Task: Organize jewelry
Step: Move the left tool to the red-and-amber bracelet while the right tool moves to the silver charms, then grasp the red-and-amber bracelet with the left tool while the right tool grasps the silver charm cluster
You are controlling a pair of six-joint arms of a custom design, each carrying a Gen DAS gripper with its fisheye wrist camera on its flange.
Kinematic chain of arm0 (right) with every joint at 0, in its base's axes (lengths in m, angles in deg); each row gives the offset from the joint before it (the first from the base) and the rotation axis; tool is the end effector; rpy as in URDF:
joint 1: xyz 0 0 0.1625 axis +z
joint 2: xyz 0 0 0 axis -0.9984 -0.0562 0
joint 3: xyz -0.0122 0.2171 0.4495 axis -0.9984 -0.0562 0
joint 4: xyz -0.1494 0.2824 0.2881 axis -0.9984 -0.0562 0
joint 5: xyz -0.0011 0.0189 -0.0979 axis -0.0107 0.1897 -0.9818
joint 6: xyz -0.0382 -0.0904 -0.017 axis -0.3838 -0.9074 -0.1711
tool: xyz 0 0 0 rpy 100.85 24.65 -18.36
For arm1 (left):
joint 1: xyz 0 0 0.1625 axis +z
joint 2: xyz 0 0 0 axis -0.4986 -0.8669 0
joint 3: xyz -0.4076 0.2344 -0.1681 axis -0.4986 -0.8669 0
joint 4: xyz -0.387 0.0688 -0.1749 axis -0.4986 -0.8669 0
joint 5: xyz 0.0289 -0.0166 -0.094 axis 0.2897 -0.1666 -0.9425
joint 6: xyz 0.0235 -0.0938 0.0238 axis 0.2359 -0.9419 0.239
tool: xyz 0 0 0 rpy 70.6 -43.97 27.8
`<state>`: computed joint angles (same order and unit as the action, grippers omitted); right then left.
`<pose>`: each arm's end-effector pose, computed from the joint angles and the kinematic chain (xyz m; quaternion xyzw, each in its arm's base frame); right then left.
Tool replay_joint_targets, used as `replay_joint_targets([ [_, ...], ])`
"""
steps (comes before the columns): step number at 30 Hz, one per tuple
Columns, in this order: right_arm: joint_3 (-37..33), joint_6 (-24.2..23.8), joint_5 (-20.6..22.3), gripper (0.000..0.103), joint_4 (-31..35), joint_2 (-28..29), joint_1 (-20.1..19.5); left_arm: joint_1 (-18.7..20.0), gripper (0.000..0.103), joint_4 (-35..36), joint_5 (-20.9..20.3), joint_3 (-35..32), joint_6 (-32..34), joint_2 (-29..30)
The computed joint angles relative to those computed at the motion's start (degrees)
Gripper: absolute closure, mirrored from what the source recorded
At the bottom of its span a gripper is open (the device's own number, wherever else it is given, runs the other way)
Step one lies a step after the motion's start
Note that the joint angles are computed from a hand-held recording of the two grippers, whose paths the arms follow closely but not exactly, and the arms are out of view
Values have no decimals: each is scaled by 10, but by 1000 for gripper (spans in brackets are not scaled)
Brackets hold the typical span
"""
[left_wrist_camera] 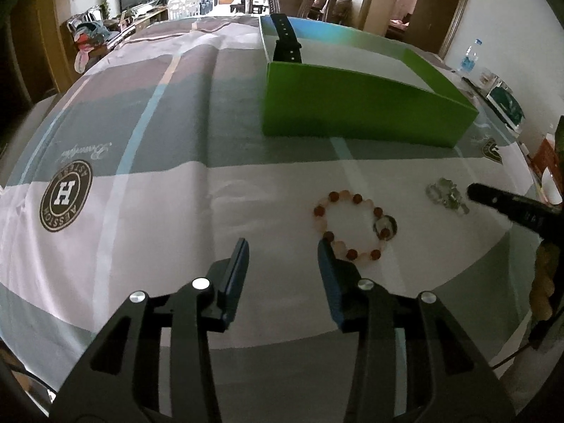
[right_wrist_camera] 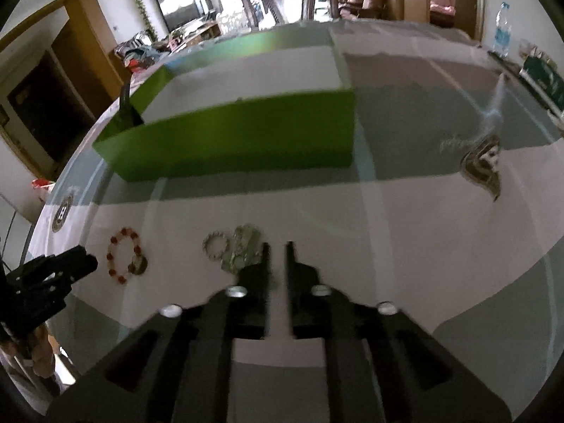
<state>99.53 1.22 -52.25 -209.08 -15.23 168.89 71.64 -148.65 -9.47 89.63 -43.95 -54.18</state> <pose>0.0138 -0.5477 0.4022 -0.0017 -0.9013 0.3187 0.2935 -0.4077 -0.6186 0.0133 0.2859 0.9098 -0.1773 0.2433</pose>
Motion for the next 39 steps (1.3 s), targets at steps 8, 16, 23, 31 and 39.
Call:
replay_joint_targets([
  [8, 10, -40, 5, 92, -4, 15, 15, -2, 59, -7, -6, 2, 3, 3],
  [16, 15, -25, 10, 101, -39, -14, 19, -8, 56, -9, -5, -9, 6, 11],
  [23, 7, -21, -17, 101, -36, -3, 17, -12, 56, 13, 20, -30, 1, 34],
  [31, 3, -62, -75, 70, -92, 51, 40, -24, 54, 4, 67, -34, 5, 51],
  [39, 6, -73, -76, 82, -114, 61, 40, -28, 53, 0, 78, -32, -6, 54],
])
